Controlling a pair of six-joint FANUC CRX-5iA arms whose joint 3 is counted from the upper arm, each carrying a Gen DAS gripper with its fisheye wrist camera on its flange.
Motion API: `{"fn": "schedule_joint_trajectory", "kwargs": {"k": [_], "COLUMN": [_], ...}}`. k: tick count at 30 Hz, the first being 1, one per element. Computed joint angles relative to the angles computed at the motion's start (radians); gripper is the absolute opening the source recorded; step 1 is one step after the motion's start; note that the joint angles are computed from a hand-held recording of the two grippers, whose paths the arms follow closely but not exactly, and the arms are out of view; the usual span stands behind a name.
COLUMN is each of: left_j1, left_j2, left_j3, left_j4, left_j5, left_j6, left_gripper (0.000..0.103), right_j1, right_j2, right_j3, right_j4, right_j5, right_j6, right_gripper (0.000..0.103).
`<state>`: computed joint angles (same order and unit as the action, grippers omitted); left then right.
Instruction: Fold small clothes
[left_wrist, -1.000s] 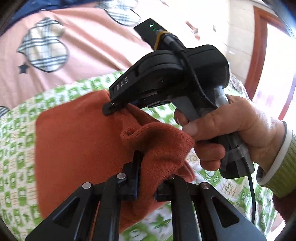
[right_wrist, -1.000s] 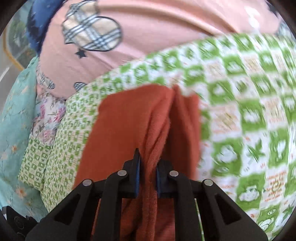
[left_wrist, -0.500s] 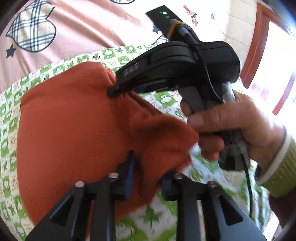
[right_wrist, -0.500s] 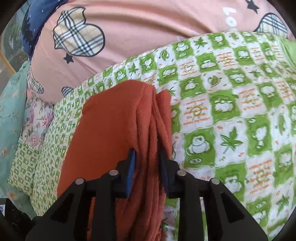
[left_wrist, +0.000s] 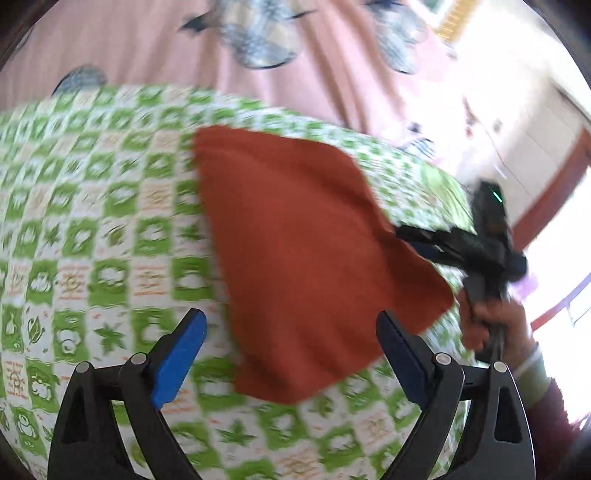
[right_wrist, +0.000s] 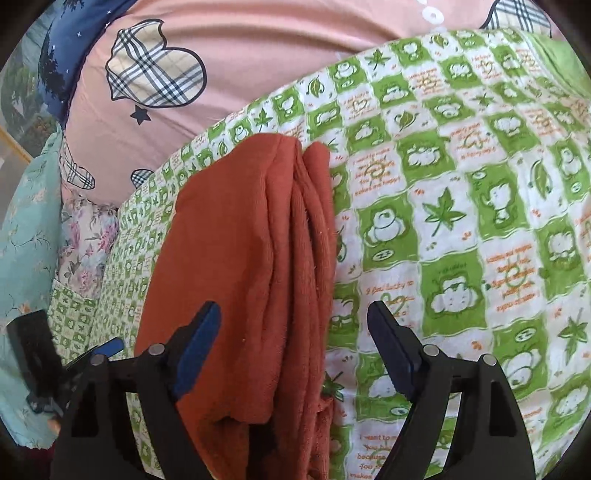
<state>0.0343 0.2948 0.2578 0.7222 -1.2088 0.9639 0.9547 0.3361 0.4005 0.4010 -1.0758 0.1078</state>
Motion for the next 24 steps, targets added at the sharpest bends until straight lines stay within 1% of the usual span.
{"fn": "schedule_joint_trajectory", "kwargs": {"k": [1, 5, 6, 8, 9, 10, 12, 13, 14, 15, 16, 17, 18, 20, 22, 24], "left_j1": [0.008, 0.013, 0.007, -0.001, -0.009, -0.014, -0.028, -0.037, -0.044, -0.050, -0.053, -0.051, -0.046, -0.024, 0.013, 0.052], "left_j2": [0.037, 0.105, 0.144, 0.200, 0.240, 0.263, 0.318, 0.313, 0.303, 0.314, 0.303, 0.290, 0.271, 0.230, 0.178, 0.122], "left_j3": [0.036, 0.080, 0.118, 0.173, 0.212, 0.230, 0.284, 0.279, 0.273, 0.296, 0.296, 0.282, 0.261, 0.208, 0.147, 0.092], "left_j4": [0.005, 0.021, 0.025, 0.027, 0.034, 0.039, 0.048, 0.036, 0.025, 0.018, 0.000, 0.005, 0.015, 0.050, 0.088, 0.101], "left_j5": [-0.018, -0.039, -0.064, -0.095, -0.122, -0.139, -0.175, -0.148, -0.131, -0.147, -0.137, -0.127, -0.118, -0.104, -0.098, -0.097], "left_j6": [0.034, 0.087, 0.105, 0.130, 0.145, 0.150, 0.153, 0.132, 0.107, 0.093, 0.089, 0.072, 0.050, 0.006, -0.034, -0.067], "left_gripper": [0.093, 0.093, 0.093, 0.093, 0.093, 0.093, 0.090, 0.086, 0.061, 0.050, 0.046, 0.037, 0.032, 0.029, 0.028, 0.028], "right_j1": [-0.002, -0.024, -0.031, -0.044, -0.050, -0.055, -0.059, -0.053, -0.040, -0.031, -0.021, -0.010, -0.001, 0.020, 0.043, 0.057], "right_j2": [0.004, 0.029, 0.031, 0.031, 0.028, 0.024, 0.024, 0.032, 0.047, 0.053, 0.058, 0.063, 0.069, 0.091, 0.130, 0.174], "right_j3": [0.004, 0.034, 0.035, 0.029, 0.019, 0.008, 0.002, 0.013, 0.035, 0.046, 0.056, 0.065, 0.077, 0.116, 0.176, 0.239], "right_j4": [-0.004, -0.044, -0.059, -0.093, -0.110, -0.128, -0.155, -0.141, -0.107, -0.084, -0.062, -0.040, -0.025, -0.009, -0.007, -0.019], "right_j5": [0.002, -0.004, 0.006, 0.033, 0.056, 0.084, 0.124, 0.114, 0.087, 0.075, 0.071, 0.074, 0.077, 0.086, 0.104, 0.120], "right_j6": [0.008, 0.046, 0.052, 0.059, 0.059, 0.059, 0.057, 0.058, 0.056, 0.052, 0.044, 0.033, 0.026, 0.028, 0.044, 0.066], "right_gripper": [0.082, 0.082, 0.082, 0.078, 0.069, 0.053, 0.038, 0.031, 0.029, 0.027, 0.025, 0.025, 0.024, 0.023, 0.023, 0.023]}}
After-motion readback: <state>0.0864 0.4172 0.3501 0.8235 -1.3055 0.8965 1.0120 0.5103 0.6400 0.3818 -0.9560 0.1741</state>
